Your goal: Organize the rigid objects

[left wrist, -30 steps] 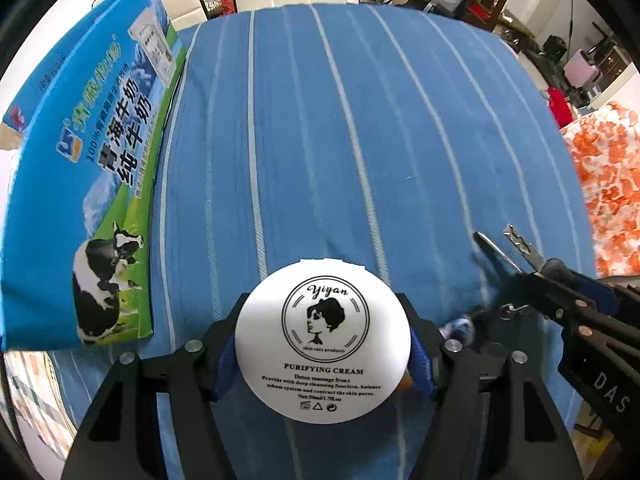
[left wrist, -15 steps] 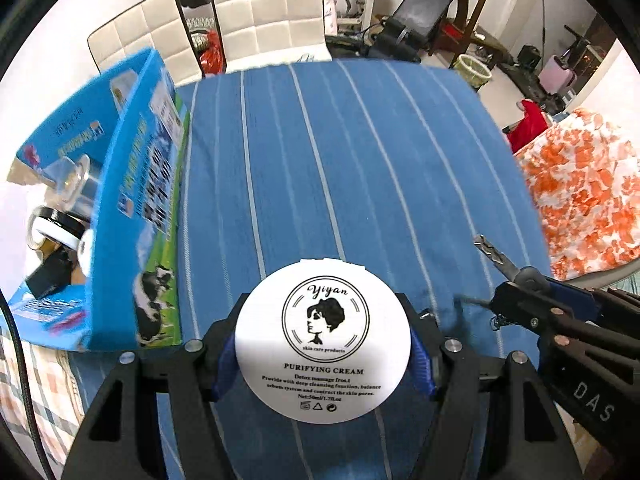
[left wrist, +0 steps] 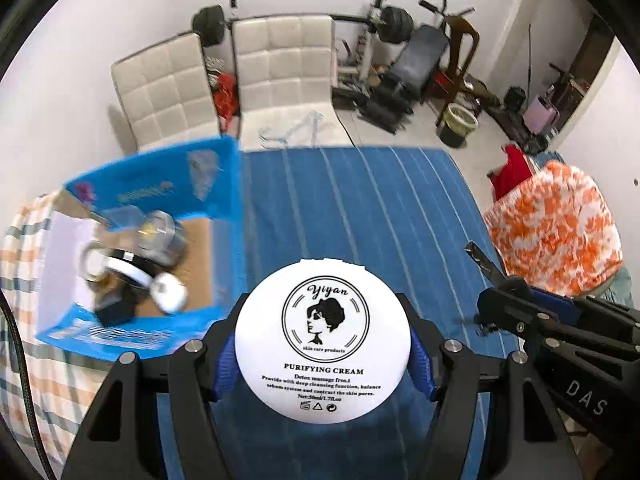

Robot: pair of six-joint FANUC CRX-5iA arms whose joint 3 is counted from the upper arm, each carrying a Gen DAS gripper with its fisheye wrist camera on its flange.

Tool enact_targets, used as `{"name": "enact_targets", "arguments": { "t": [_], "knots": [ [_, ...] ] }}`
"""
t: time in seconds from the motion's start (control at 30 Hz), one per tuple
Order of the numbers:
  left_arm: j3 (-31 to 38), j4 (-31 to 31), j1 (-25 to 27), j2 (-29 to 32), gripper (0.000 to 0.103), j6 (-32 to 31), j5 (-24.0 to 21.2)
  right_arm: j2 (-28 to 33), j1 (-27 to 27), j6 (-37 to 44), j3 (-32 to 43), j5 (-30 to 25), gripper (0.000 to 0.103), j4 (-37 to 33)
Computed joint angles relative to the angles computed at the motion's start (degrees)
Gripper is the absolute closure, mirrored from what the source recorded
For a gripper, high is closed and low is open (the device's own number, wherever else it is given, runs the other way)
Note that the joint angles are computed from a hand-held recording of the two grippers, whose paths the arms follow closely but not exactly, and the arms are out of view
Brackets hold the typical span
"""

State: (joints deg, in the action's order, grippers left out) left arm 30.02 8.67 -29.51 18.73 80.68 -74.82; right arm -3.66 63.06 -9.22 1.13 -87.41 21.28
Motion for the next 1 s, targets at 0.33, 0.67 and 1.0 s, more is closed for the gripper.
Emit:
{"name": "enact_targets", "arguments": {
  "t": [0.33, 0.67, 1.0],
  "knots": [
    [0.21, -0.92, 10.88, -2.06, 0.038, -1.92, 0.74, 16.41, -3.61, 10.20, 21.07, 4.47, 0.094, -0.23],
    [4.57, -3.77, 20.06, 5.84, 0.038, -2.14, -2.72, 36.49, -9.26, 19.41, 43.30, 6.40, 0.094, -10.07],
    [16.49, -6.44, 21.45, 19.08, 0.036, -5.13, -15.71, 54.37, -13.17, 22.51, 65.49, -4.61, 0.094, -20.27]
  ]
}}
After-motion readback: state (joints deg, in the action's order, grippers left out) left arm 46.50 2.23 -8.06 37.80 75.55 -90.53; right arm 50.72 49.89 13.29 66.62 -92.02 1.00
